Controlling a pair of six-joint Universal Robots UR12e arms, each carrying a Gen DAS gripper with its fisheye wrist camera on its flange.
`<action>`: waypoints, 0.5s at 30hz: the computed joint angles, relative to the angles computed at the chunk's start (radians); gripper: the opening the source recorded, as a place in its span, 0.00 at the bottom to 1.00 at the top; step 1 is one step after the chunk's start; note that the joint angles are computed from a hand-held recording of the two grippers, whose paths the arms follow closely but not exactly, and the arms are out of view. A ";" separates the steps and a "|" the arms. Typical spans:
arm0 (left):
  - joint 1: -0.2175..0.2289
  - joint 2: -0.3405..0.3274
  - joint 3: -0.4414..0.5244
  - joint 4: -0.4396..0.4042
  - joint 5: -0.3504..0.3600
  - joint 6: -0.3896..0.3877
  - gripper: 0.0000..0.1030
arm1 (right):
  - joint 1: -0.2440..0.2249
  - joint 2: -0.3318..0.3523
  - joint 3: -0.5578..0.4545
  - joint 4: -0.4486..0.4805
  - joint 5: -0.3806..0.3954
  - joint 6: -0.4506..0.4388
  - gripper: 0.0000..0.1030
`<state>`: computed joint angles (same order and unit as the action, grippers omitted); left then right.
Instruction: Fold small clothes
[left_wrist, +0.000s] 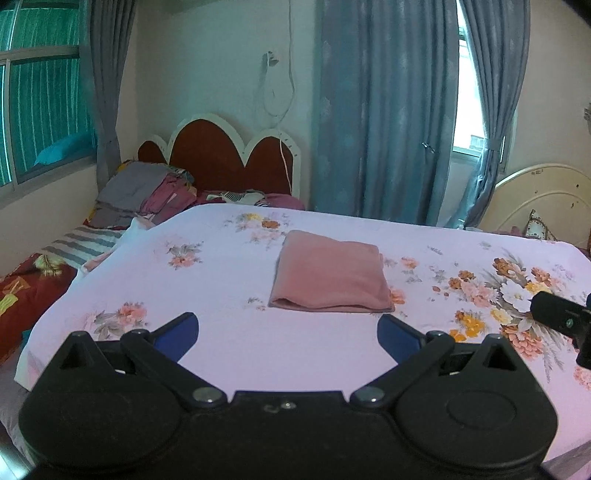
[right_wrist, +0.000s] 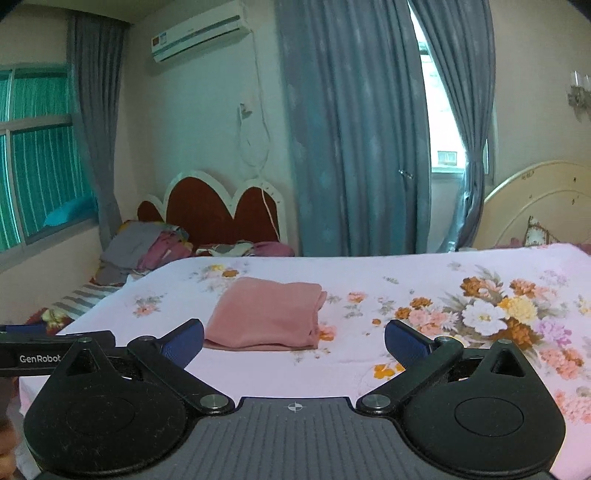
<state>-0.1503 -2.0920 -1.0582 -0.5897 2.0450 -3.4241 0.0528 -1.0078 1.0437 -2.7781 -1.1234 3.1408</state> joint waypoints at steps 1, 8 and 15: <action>0.000 0.000 0.001 -0.003 0.003 -0.001 1.00 | -0.001 -0.001 0.001 0.002 0.004 -0.005 1.00; -0.004 0.006 -0.008 0.008 0.025 0.003 1.00 | -0.003 0.003 -0.002 0.006 0.012 -0.001 1.00; -0.006 0.002 -0.002 0.004 0.040 0.009 1.00 | -0.005 0.005 -0.002 0.001 0.017 0.007 1.00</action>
